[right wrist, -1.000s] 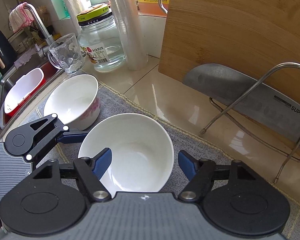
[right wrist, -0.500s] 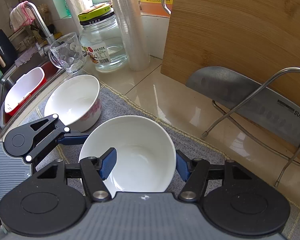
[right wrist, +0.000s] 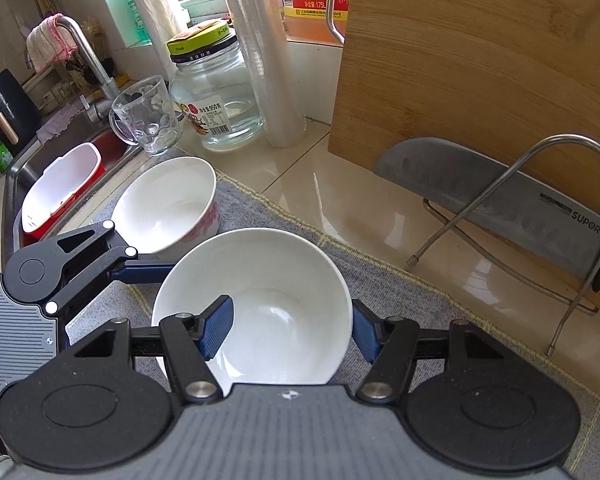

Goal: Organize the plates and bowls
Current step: 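Carry the bowl with the right gripper toward the other white bowl, then lower the held bowl into the other white bowl with the right gripper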

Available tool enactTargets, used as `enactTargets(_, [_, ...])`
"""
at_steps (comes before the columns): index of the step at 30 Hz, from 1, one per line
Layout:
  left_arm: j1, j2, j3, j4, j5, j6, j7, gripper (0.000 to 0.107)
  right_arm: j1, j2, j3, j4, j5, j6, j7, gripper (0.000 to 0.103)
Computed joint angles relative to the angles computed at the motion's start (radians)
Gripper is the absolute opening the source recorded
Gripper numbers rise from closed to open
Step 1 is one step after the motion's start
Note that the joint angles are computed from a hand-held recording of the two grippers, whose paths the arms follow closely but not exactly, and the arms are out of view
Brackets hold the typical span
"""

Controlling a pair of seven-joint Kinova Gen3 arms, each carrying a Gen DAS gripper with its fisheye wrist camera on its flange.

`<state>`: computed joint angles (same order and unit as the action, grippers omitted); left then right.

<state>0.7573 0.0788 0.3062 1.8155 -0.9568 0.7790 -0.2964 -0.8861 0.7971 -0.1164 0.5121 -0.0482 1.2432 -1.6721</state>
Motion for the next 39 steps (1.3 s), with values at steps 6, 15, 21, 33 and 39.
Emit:
enactTargets(6, [0.017, -0.017, 0.021, -0.015, 0.013, 0.03, -0.013, 0.09, 0.004, -0.073, -0.01, 0.105, 0.0, -0.05, -0.01, 0.068])
enactTargets(15, [0.034, -0.043, 0.06, -0.035, 0.038, 0.056, -0.034, 0.09, -0.001, -0.199, -0.029, 0.28, 0.033, -0.126, -0.033, 0.068])
enactTargets(21, [0.052, -0.054, 0.088, -0.043, 0.043, 0.08, -0.028, 0.09, -0.007, -0.266, -0.045, 0.377, 0.057, -0.165, -0.059, 0.068])
enactTargets(33, [0.109, -0.058, 0.136, -0.059, 0.031, 0.14, 0.016, 0.09, -0.022, -0.388, -0.075, 0.553, 0.106, -0.236, -0.145, 0.068])
enactTargets(39, [0.138, -0.054, 0.146, -0.07, 0.032, 0.163, 0.019, 0.09, -0.029, -0.435, -0.091, 0.62, 0.13, -0.258, -0.19, 0.068])
